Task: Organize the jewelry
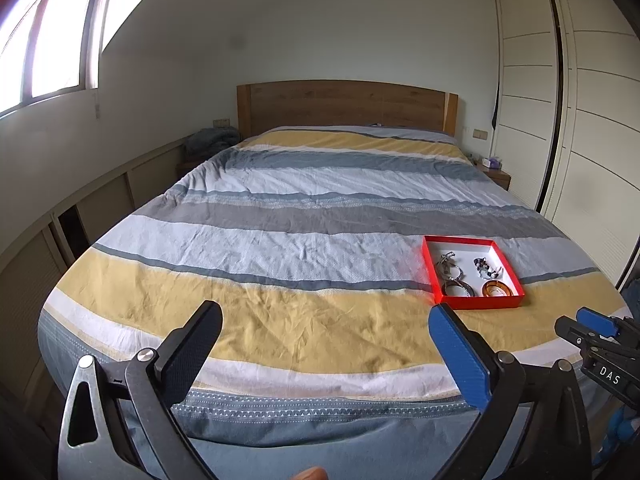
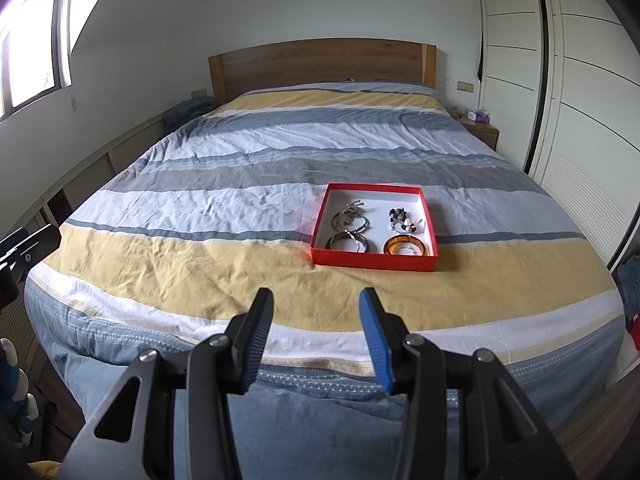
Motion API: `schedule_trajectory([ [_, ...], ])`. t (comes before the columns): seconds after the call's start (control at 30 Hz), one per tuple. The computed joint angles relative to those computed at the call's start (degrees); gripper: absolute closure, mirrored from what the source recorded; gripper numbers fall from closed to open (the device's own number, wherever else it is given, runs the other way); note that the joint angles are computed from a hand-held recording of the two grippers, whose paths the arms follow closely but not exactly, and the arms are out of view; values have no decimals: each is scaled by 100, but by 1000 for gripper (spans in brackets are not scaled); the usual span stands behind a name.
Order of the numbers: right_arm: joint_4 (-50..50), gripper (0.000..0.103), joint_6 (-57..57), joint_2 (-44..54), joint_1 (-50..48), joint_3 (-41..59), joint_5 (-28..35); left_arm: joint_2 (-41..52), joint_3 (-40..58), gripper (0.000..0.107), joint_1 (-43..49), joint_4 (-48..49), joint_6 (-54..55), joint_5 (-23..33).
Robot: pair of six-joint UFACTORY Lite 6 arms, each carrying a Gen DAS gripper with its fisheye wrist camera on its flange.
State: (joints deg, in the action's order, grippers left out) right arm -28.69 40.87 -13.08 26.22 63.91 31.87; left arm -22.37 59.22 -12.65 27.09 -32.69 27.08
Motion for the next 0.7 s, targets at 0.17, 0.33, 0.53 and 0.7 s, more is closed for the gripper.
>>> schedule_trajectory([
  [0.17, -95, 60, 120, -46, 29, -60, 15, 38, -4, 5, 53, -51, 39, 2],
  [0.33, -48, 60, 47, -16, -61, -37, -20, -1, -62, 5, 36, 55, -71, 24],
  [0.53, -26, 60, 18, -18, -131, -32, -27, 7, -47, 5, 71, 3, -41, 43],
  [0.7, -27, 60, 9, -22, -130, -23, -17, -6, -65, 5, 91, 2, -29, 55],
])
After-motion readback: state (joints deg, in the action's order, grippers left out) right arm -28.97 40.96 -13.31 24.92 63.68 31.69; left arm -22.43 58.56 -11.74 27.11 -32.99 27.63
